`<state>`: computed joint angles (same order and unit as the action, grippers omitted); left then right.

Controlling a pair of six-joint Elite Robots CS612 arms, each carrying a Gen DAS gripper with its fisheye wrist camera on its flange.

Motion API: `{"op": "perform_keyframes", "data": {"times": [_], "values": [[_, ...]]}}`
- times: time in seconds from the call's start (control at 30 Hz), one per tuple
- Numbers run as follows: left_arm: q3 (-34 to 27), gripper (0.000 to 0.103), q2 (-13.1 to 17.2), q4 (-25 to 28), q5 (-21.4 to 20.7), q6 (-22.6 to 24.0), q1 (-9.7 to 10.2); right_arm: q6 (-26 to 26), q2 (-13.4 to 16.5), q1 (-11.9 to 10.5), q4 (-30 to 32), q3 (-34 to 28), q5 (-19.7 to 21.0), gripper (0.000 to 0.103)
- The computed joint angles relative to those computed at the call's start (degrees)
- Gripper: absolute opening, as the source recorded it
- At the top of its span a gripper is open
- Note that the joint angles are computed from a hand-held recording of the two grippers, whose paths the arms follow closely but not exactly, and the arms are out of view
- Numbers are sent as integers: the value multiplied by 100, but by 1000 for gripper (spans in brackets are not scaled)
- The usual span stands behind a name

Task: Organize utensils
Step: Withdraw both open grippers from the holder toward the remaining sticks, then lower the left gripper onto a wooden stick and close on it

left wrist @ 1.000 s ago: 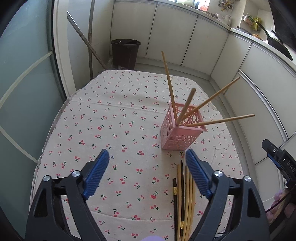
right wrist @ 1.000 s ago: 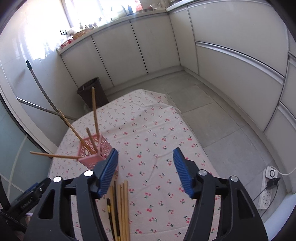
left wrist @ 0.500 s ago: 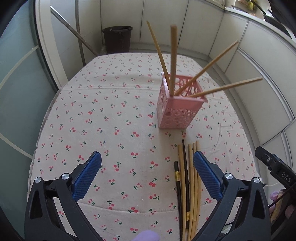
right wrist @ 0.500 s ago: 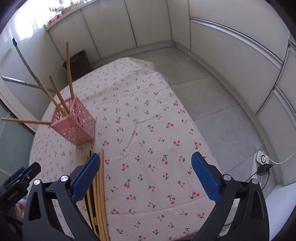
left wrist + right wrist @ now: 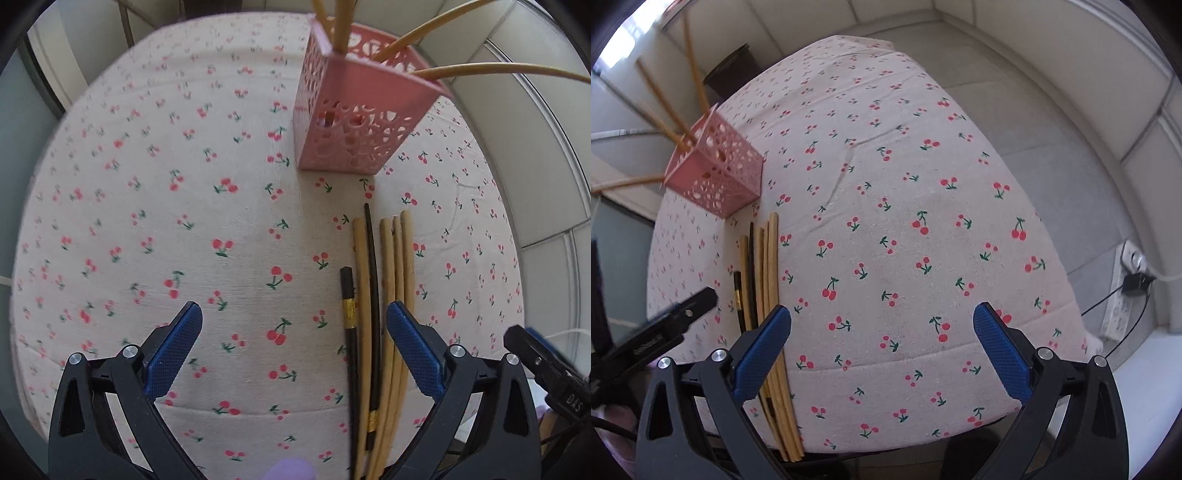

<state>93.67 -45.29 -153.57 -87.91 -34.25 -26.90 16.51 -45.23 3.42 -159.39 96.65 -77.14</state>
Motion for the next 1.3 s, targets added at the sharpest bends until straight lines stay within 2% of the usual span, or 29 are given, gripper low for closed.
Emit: {"op": "perform_keyframes", "data": {"times": [0.07,0.2,0.5,0.6,0.67,0.77,1.0,1.1,1.17,1.3], "values": [[-109,96,81,108,-112,-182,49,244,9,-80,64,2,198,96],[-280,96,188,393,16,-481,75,508,10,-168,75,24,406,96],[-429,96,262,654,469,-718,9,520,10,-210,104,16,649,96],[-479,93,316,484,316,-900,9,560,4,-232,62,34,694,96],[-490,81,323,397,295,-926,9,579,11,-245,92,28,741,96],[-626,69,359,466,387,-904,-33,592,16,-261,111,30,824,96],[-950,65,524,581,350,-938,-116,643,12,-282,73,43,883,96],[-1059,54,578,781,634,-873,-217,631,14,-286,91,39,905,96],[-1143,39,615,924,819,-714,-282,611,10,-284,82,42,911,96],[-1294,37,687,1023,862,-406,-391,530,8,-278,72,39,920,96]]}}
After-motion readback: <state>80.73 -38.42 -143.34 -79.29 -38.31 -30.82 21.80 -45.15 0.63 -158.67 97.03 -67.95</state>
